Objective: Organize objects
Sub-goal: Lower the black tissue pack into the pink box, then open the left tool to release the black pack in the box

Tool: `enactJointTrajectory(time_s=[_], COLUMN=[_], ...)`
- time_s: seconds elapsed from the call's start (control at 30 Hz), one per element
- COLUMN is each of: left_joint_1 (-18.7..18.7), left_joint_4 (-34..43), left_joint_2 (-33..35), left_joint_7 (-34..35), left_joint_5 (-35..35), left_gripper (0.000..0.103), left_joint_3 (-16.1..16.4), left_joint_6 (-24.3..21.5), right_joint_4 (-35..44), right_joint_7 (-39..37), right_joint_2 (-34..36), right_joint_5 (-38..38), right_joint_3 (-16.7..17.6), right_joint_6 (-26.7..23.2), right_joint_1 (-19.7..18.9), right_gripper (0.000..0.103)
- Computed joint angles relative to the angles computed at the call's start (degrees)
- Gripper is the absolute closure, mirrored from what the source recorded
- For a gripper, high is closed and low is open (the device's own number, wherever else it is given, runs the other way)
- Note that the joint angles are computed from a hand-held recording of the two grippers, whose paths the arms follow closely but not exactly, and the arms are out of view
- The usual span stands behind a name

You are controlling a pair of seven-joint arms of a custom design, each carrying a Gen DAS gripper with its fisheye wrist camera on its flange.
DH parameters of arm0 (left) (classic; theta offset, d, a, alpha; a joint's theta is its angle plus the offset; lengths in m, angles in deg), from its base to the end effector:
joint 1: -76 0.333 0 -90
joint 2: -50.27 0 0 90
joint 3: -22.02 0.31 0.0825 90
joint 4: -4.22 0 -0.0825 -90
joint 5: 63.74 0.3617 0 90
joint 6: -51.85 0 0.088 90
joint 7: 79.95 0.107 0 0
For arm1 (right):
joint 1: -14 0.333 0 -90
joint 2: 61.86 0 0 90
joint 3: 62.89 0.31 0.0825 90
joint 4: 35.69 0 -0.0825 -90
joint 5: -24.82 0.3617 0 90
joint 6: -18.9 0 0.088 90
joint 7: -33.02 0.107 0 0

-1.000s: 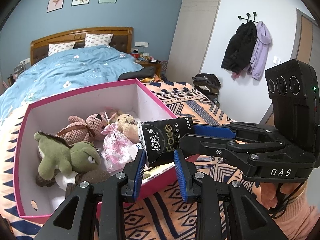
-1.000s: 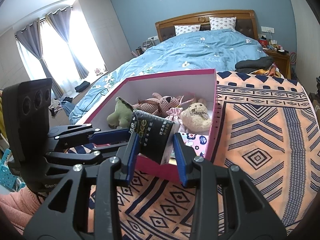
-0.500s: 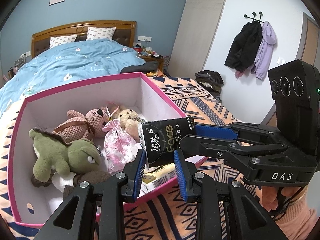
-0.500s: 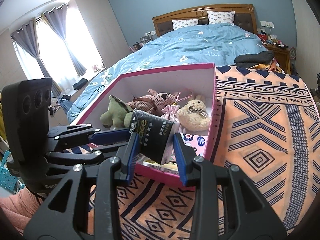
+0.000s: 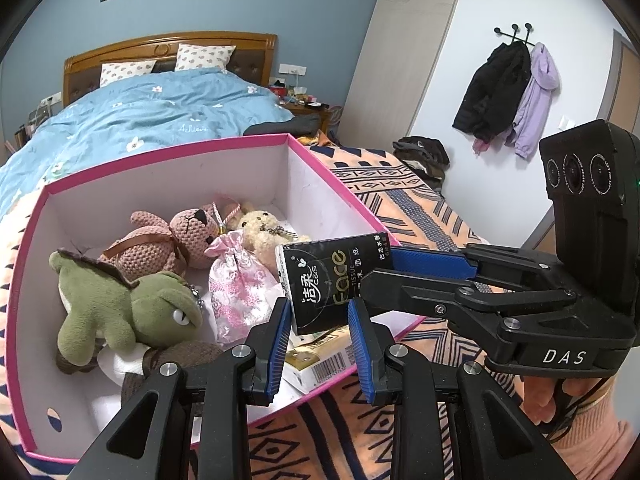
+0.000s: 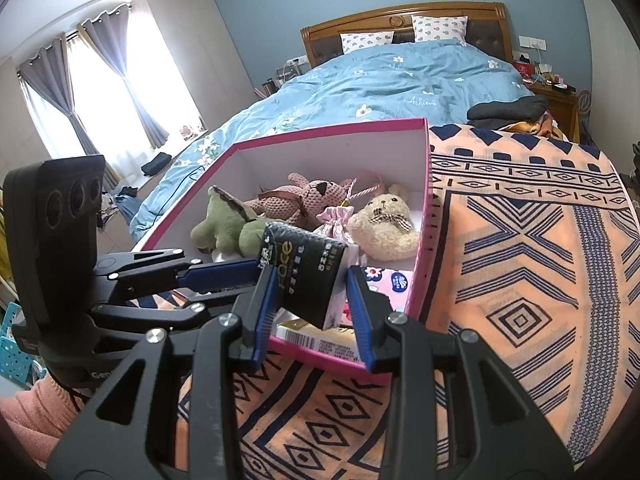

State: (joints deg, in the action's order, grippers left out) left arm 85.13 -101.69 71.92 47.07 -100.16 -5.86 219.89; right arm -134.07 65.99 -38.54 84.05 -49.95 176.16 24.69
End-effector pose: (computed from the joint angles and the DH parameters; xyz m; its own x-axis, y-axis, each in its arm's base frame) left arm 0.6406 -0.1403 0.4200 -0.3804 -0.8926 0.2421 -0.7031 0.1090 -0.7027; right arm 0.6368 0.2200 0.4156 0.5752 -0.7562 -0.3119 -0.6589 -0.2022 -0.7246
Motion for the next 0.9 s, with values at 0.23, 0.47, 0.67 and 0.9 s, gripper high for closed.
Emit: enactJointTrajectory(time_s=[0.23, 0.47, 0.67, 0.9], left_joint_1=[-1.33, -1.71, -1.66, 0.02], left_joint_4=[1.09, 3.18, 3.10, -2.54], left_joint_2=[1.15, 2.73, 2.62, -0.42], left_joint_7=[-3.55, -7.61, -8.83, -7.45], left_joint_5=[3.45, 6.99, 8.49, 7.71], left_gripper=[0.074, 0.074, 0.074, 0.047], left_joint_3=[1.97, 3.38, 3.66, 1.30], left_joint_6=[-1.30, -4.35, -4.17, 3.51], right_joint_4=[1.15, 2.46, 2.23, -0.92], right_joint_7=[3.91, 9.88, 14.12, 9.48], right_joint_2=[1.33, 2.79, 3.11, 1.05], right_joint_5=[-3.50, -9.97, -14.04, -9.78], right_joint_3=[-0.82, -1.66, -1.64, 2.00], right_joint_6=[-0.19, 0.07, 2.25, 5.83], right_joint_1=[0.82, 2.01, 2.55, -0.03], right_gripper=[0.065, 0.065, 0.065, 0.055])
